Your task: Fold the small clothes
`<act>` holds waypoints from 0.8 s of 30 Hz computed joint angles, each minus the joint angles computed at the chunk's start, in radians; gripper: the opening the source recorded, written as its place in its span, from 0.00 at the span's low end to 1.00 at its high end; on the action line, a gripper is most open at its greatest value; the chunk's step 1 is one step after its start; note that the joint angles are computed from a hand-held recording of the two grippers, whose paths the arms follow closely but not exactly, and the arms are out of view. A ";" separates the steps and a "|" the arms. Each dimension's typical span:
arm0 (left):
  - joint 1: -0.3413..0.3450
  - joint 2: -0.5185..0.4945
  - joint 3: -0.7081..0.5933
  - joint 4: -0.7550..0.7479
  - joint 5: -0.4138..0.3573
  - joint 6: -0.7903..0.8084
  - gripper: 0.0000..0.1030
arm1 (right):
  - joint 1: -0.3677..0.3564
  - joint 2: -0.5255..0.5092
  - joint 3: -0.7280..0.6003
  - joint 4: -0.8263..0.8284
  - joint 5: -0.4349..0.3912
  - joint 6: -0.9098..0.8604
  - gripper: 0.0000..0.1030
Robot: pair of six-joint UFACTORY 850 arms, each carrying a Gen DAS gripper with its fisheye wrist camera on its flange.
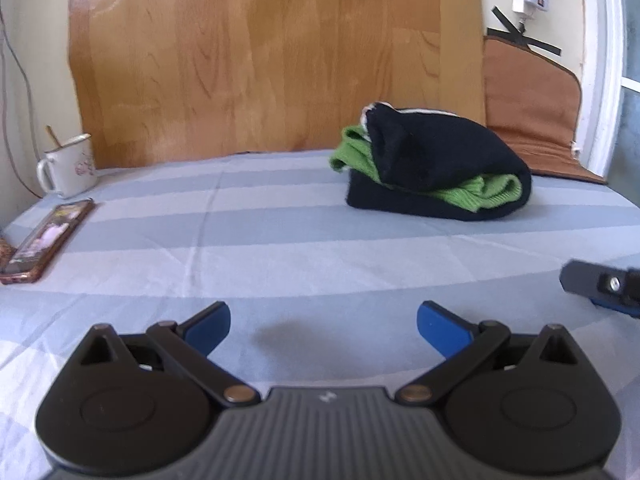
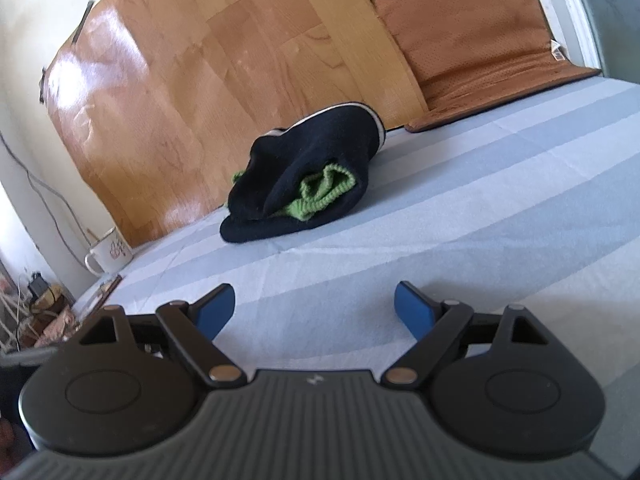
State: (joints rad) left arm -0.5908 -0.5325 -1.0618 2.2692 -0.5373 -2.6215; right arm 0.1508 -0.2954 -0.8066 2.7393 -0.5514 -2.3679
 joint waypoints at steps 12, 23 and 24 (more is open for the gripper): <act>-0.028 0.015 -0.009 -0.227 -0.015 0.197 1.00 | -0.002 0.058 0.034 -0.109 0.013 0.120 0.86; -0.048 0.054 0.018 -0.260 -0.039 0.211 1.00 | 0.009 0.089 0.057 -0.097 -0.007 0.095 0.86; -0.050 0.056 0.017 -0.268 -0.041 0.222 1.00 | 0.009 0.092 0.060 -0.094 -0.009 0.093 0.86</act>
State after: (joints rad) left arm -0.6410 -0.4768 -1.0452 2.0017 -0.5787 -2.3992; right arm 0.1596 -0.2039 -0.7469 2.6454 -0.5605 -2.2748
